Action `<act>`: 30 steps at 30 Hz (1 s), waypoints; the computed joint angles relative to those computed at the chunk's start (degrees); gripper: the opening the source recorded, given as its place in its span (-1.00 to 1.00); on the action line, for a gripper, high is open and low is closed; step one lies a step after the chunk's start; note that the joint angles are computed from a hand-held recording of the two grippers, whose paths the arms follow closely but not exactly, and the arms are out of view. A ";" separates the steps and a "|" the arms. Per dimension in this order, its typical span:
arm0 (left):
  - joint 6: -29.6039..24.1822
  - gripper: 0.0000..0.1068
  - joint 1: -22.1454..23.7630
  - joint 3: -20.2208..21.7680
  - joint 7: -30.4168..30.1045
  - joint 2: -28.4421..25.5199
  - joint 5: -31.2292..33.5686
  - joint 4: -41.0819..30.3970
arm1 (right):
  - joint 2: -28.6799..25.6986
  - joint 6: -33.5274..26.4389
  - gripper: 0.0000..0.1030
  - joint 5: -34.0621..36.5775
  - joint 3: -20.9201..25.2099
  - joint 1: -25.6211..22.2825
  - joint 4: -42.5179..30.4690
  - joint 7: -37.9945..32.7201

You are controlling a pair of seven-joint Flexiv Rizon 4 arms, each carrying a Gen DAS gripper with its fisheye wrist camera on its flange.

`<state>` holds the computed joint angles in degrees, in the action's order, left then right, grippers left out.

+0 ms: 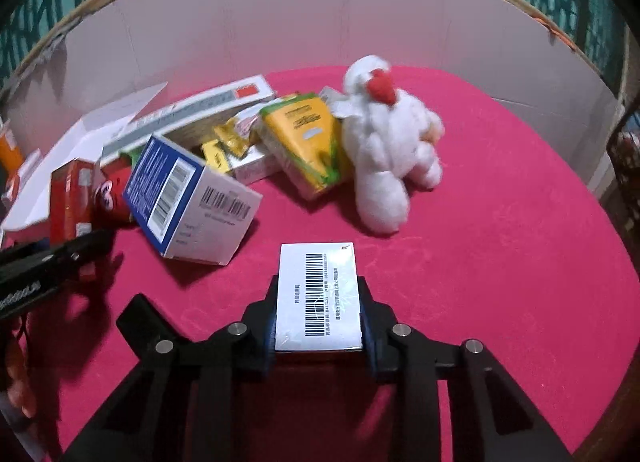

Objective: Organize objects
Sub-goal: 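Grasp the red SUYAN box with the left tool while the right tool grasps the white barcode box, then lift both held boxes and carry them over the white tray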

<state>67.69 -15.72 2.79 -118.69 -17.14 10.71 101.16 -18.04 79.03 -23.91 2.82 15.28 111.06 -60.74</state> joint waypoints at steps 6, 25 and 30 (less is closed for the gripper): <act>1.77 0.00 -1.67 1.35 -1.02 1.58 4.92 0.19 | 3.17 4.90 -0.33 -5.18 -4.76 2.35 3.74 8.18; 2.57 0.00 -1.80 1.86 -7.63 4.65 15.60 -0.98 | 9.04 16.26 -0.32 -37.80 -13.51 3.47 6.88 37.64; 3.24 0.00 -1.31 1.95 -9.33 5.70 17.69 -0.67 | 8.97 16.00 -0.32 -38.57 -9.66 0.31 5.61 38.29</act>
<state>70.93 -17.03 4.74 -128.02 -11.45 28.39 100.49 -9.08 95.04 -62.49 -6.84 15.59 116.67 -22.45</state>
